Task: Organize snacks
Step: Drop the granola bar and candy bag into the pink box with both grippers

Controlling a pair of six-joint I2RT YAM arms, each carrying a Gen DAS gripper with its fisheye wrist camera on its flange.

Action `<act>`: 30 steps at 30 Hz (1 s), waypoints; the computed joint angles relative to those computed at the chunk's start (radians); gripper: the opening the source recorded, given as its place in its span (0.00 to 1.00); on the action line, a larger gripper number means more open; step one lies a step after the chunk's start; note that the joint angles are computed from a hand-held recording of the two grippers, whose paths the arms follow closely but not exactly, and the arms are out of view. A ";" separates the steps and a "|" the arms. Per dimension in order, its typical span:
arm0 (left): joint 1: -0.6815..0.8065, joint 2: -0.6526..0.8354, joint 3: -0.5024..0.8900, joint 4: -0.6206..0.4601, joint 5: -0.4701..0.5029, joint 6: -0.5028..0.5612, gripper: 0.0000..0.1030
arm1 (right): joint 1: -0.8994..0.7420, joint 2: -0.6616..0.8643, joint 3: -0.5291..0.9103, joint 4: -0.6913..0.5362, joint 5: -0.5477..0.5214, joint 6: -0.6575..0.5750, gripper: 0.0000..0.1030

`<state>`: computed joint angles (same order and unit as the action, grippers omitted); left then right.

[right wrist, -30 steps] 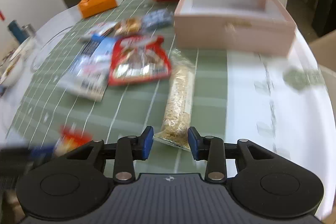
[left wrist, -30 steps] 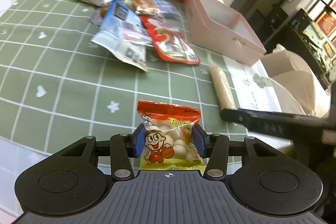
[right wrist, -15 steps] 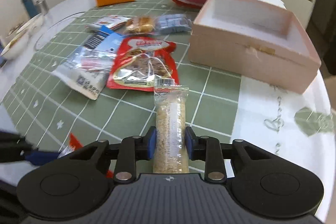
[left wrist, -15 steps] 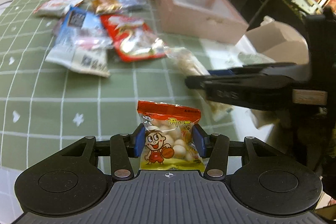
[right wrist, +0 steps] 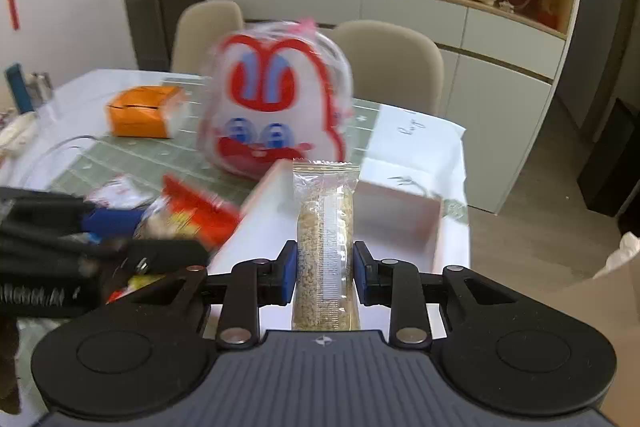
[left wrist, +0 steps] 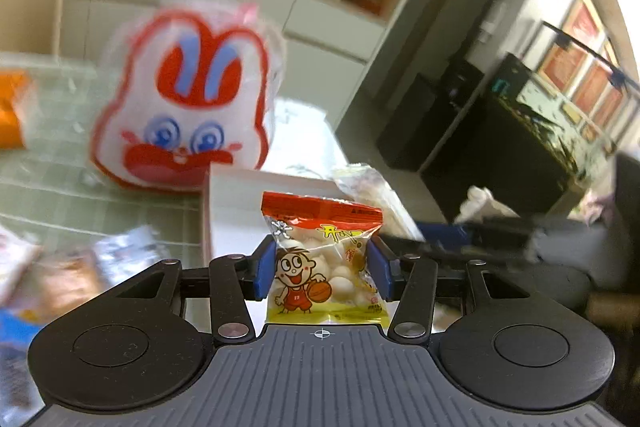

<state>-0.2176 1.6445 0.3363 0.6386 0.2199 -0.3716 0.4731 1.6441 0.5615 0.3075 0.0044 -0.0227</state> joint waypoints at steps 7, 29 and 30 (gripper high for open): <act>0.040 0.291 0.163 0.003 -0.004 0.018 0.52 | -0.191 0.303 0.179 0.012 -0.207 0.089 0.38; 0.324 0.332 0.326 -0.205 0.066 0.294 0.50 | 0.096 0.070 -0.249 0.271 0.109 0.276 0.58; 0.336 0.372 0.351 -0.220 0.052 0.324 0.50 | 0.127 0.064 -0.270 0.276 0.116 0.297 0.58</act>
